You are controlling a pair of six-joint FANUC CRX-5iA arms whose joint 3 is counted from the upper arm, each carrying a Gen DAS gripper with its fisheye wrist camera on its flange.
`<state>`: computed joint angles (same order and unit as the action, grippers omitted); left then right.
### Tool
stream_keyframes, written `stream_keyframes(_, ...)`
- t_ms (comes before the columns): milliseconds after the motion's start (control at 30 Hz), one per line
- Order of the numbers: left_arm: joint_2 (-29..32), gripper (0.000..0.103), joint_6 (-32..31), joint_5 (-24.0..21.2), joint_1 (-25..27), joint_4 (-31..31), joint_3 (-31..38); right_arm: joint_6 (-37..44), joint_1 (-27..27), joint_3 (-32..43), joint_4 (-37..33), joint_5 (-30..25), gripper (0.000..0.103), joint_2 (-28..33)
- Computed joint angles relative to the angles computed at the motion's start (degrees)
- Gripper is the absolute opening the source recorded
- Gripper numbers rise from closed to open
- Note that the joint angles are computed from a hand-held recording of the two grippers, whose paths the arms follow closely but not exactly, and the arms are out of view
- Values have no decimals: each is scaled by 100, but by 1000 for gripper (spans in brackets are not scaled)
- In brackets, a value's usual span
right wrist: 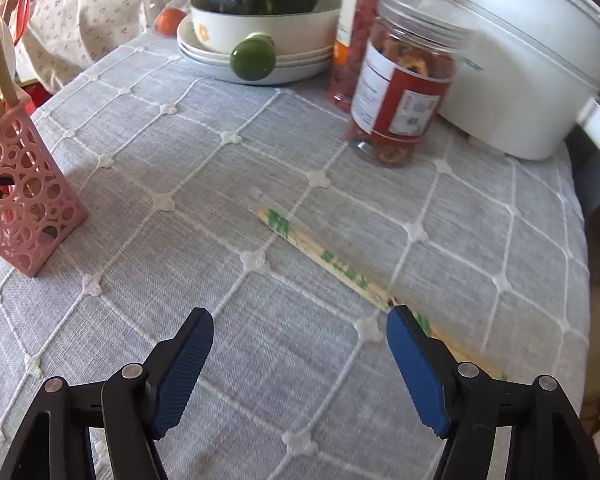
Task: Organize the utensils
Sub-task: 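Grasp the paper-wrapped chopsticks with the right gripper while the left gripper lifts the wooden chopstick, then drop the wooden chopstick into the pink basket with the left gripper while the right gripper carries the wrapped chopsticks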
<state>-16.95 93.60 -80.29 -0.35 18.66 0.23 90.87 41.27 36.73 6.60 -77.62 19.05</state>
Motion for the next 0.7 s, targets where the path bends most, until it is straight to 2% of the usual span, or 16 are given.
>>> stream_keyframes(133, -96, 5, -50, -17, 154, -46, -67, 421, 45, 852, 20, -296, 76, 639)
stream_keyframes(200, -93, 5, 8, -20, 157, -138, -61, 567, 21, 1427, -16, -632, 73, 1047)
stream_keyframes(267, -88, 5, 10, -28, 189, -110, -101, 581, -27, 2136, -80, -1179, 62, 1525)
stream_keyframes(300, -81, 5, 5, -20, 206, -114, -111, 511, -99, 2379, -250, -1333, 61, 1654)
stream_keyframes(367, -73, 5, 6, 9, 212, -136, -112, 175, -304, 2987, -756, -1730, 48, 1922)
stream_keyframes(433, -79, 5, -5, 29, 222, -183, -98, -24, -346, 2948, -778, -1726, 33, 1877)
stream_keyframes(467, -100, 5, 12, 52, 234, -197, -101, -111, -385, 3044, -885, -1850, 23, 1900)
stream_keyframes(567, -200, 5, 34, 166, 298, -230, -116, -430, -369, 3129, -877, -2183, 9, 1895)
stream_keyframes(633, -270, 5, 74, 259, 318, -298, -74, -589, -327, 2976, -804, -2280, 5, 1780)
stream_keyframes(700, -343, 5, 105, 361, 345, -364, -25, -773, -261, 2442, -728, -2049, 4, 1400)
